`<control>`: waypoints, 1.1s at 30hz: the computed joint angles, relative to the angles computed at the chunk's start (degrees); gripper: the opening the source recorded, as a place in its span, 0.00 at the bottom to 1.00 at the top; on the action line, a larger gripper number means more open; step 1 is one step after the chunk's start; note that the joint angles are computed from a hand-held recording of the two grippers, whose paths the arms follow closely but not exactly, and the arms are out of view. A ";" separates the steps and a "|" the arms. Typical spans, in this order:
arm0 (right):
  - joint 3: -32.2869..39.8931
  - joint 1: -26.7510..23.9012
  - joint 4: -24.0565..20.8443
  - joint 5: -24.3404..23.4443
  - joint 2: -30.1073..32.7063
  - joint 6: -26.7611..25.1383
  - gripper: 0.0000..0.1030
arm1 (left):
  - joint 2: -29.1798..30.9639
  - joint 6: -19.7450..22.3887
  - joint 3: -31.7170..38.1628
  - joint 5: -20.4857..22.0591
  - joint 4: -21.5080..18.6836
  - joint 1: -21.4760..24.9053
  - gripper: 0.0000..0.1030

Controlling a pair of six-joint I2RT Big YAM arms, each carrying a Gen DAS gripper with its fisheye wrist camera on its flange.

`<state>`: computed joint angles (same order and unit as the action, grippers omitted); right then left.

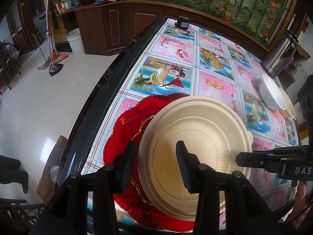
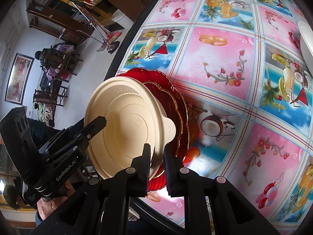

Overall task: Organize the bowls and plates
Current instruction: 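Carry the beige plates over the red stack with the left gripper, then lower the beige plates onto the white plate and open the left gripper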

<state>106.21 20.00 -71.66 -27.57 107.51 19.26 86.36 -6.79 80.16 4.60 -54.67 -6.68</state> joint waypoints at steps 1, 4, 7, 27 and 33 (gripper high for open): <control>-0.11 -0.04 0.07 -0.20 -0.08 0.04 0.15 | 0.00 -0.10 0.06 -0.06 0.00 -0.06 0.40; -0.48 -0.13 0.35 -0.31 -0.34 -0.06 0.15 | -0.16 -0.58 0.10 -0.31 0.15 -0.18 0.44; -0.85 -0.21 0.37 -0.37 -0.79 -0.23 0.15 | -0.43 -0.99 -0.02 -0.79 0.54 -0.26 0.46; -4.96 -1.91 2.21 -2.04 -5.06 -2.34 0.21 | -2.56 -2.31 0.73 -5.39 2.36 -2.94 0.52; -6.84 -3.75 3.53 -2.76 -6.70 -1.35 0.21 | -3.07 -0.58 1.71 -9.27 3.41 -5.79 0.58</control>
